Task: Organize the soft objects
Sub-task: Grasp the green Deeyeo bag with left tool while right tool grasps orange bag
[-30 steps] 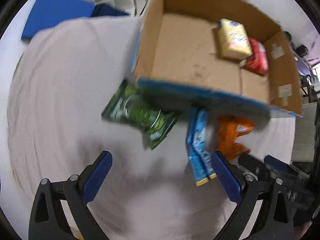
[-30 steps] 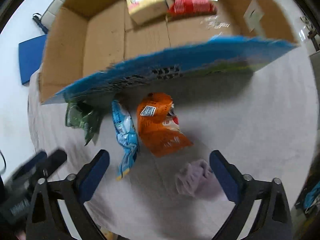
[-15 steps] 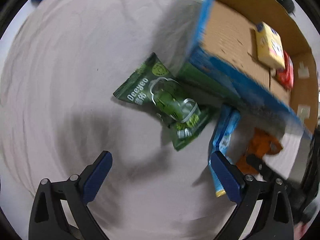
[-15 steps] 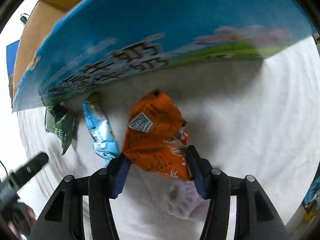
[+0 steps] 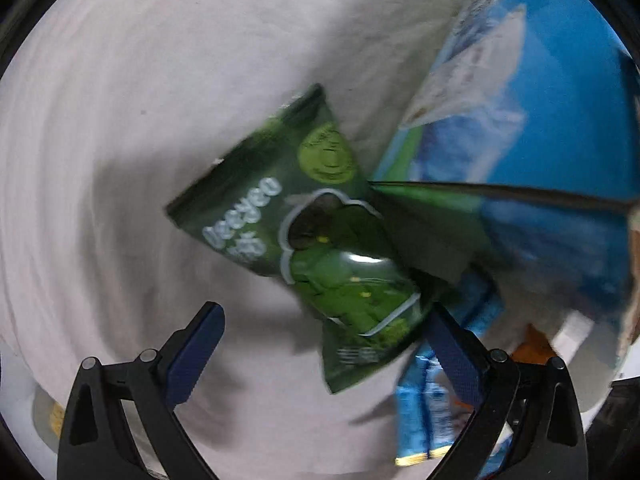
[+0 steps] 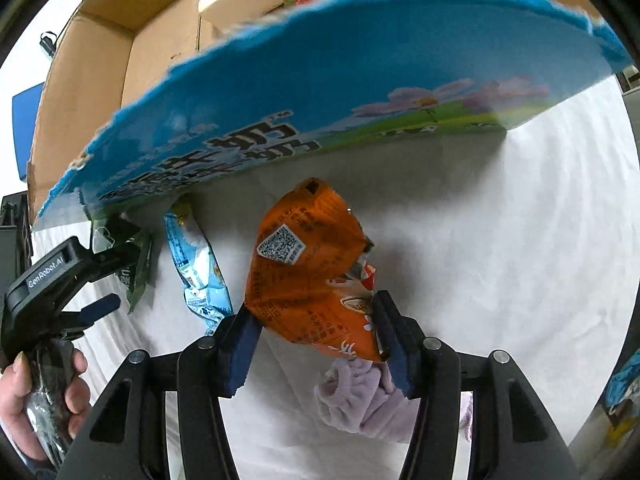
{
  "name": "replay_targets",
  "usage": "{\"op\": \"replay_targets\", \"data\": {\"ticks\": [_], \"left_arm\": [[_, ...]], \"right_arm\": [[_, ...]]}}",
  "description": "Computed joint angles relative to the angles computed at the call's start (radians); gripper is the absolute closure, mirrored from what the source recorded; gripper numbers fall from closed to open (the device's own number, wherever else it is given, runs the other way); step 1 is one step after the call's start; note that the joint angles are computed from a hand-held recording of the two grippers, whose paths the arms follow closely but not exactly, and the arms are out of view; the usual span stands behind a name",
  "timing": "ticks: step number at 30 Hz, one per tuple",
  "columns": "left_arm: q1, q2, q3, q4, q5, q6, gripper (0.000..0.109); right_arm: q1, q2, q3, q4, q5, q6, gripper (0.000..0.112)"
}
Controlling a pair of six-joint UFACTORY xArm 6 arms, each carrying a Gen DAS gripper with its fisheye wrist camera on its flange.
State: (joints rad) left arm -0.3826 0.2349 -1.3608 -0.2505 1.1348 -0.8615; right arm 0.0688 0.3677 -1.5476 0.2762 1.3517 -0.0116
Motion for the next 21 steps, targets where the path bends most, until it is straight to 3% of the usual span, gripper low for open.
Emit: {"op": "replay_targets", "data": {"ticks": [5, 10, 16, 17, 18, 21], "left_arm": [[0.01, -0.087, 0.087, 0.044, 0.055, -0.015, 0.007], [0.008, -0.147, 0.12, 0.063, 0.004, -0.031, 0.007], [0.0, 0.042, -0.101, 0.094, 0.085, 0.015, 0.007], [0.001, 0.06, -0.11, 0.091, 0.081, 0.023, 0.012], [-0.005, 0.068, -0.113, 0.091, 0.079, 0.021, 0.032], [0.016, 0.073, -0.101, 0.074, 0.057, 0.067, 0.053]], "right_arm": [[0.025, 0.002, 0.0, -0.003, -0.009, -0.008, 0.054], [0.033, -0.027, 0.025, -0.009, -0.018, 0.001, 0.054], [0.044, -0.019, 0.019, -0.023, -0.023, 0.026, 0.054], [0.046, -0.024, 0.026, -0.023, -0.022, 0.028, 0.054], [0.044, -0.022, 0.02, -0.025, -0.015, 0.028, 0.054], [0.044, 0.0, -0.006, -0.028, 0.014, 0.03, 0.054]]}}
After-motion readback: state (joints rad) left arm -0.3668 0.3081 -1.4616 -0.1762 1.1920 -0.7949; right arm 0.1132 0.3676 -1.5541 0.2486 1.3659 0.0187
